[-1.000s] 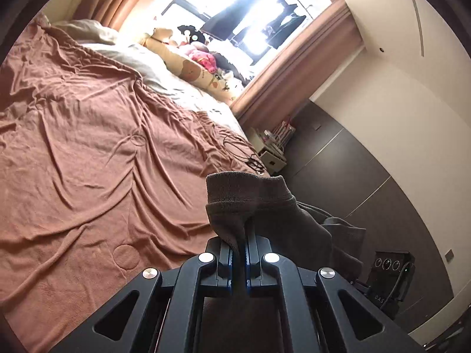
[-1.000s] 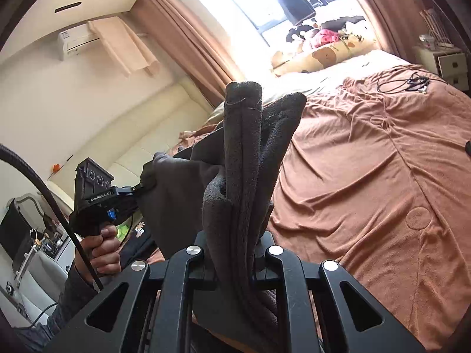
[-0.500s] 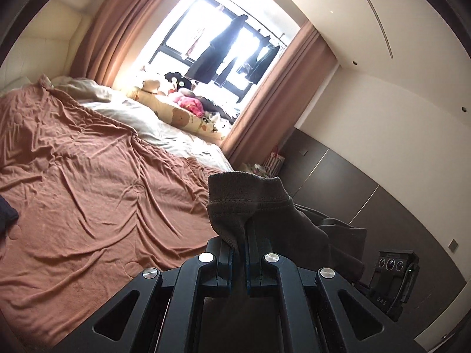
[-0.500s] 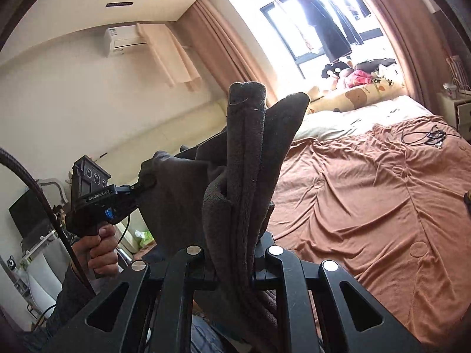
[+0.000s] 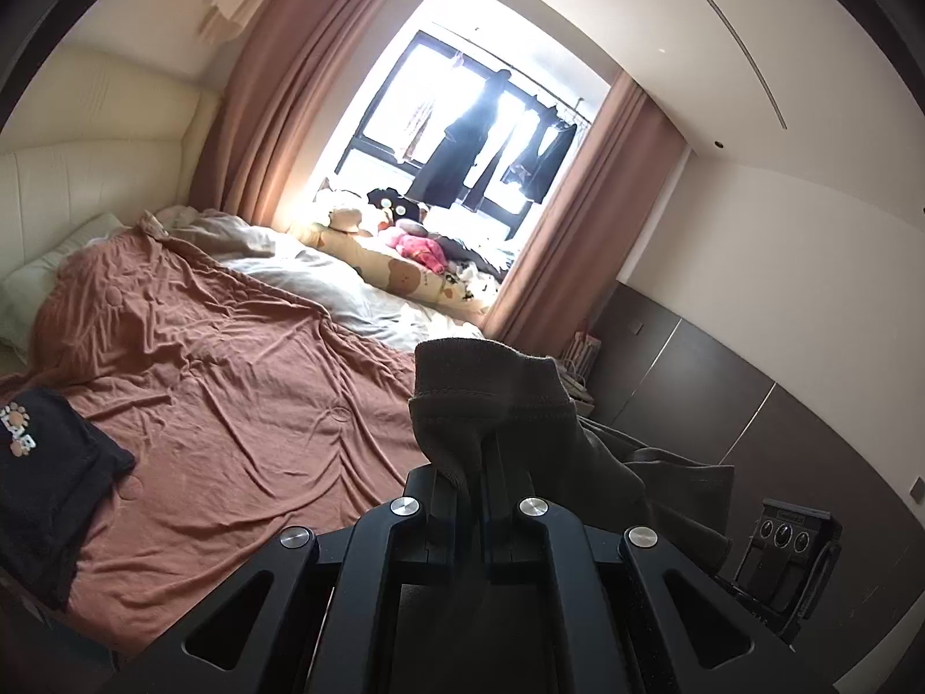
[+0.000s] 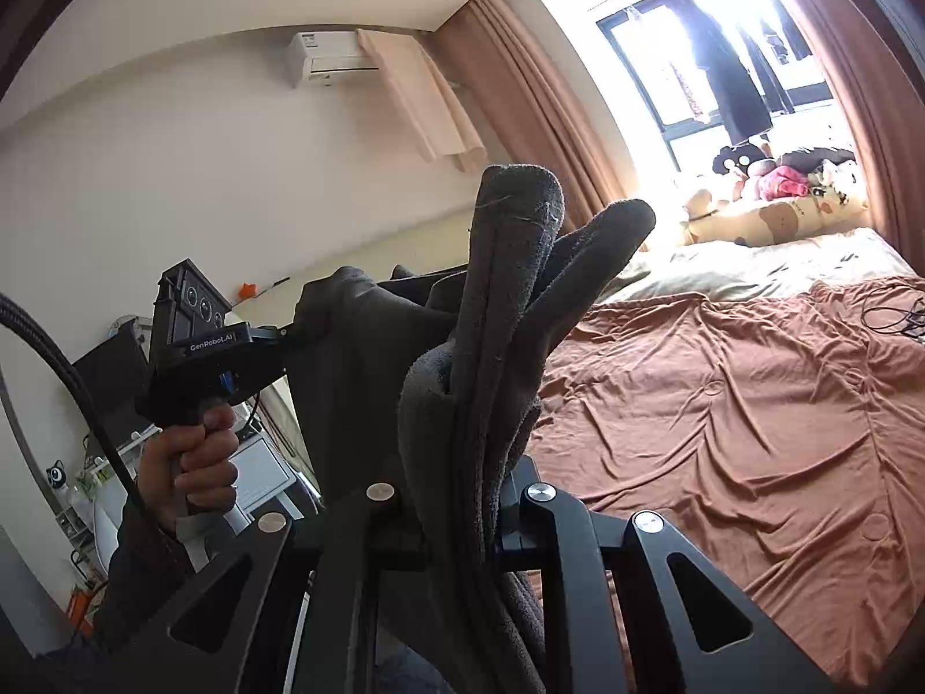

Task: Fold small clothes
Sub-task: 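Carry the held grey shirt with both grippers toward the folded black shirt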

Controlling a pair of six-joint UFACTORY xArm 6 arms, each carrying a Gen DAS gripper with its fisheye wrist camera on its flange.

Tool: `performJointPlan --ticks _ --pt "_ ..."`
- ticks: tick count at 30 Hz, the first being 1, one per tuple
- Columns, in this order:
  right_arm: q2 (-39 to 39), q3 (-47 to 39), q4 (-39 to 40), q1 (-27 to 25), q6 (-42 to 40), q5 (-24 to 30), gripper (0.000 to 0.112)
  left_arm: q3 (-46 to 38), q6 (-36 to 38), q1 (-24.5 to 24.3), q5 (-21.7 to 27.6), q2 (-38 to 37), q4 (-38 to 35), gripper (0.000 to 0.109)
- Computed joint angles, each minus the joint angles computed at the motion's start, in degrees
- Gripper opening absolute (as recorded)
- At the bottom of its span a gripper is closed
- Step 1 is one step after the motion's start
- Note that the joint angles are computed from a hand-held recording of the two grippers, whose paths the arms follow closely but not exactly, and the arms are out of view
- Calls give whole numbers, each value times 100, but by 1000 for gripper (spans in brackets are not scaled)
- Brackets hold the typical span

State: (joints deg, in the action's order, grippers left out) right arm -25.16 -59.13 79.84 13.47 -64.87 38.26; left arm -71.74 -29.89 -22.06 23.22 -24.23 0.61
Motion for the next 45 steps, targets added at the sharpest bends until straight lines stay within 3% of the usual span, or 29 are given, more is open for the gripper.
performJointPlan --ticks 7,14,24,29,35,45 --pt "525 -329 -18 600 -219 -493 10 393 542 762 95 -455 -379 5" --pt "1438 -1090 -165 1029 -329 -598 10 887 1702 1591 -148 -872 -1280 5" --pt "2875 -2460 -528 1594 -531 -399 10 1309 3997 3374 20 -1056 -3583 5" --pt "3487 -3103 -584 1785 -569 -122 10 1306 4762 4244 243 -911 -4259 5" --pt "4393 -4171 -1239 1969 -129 269 10 1316 5191 5023 199 -638 -4678 5" --pt "5793 -6220 -1718 1917 624 1268 10 1042 5157 5608 -163 41 -4507 5"
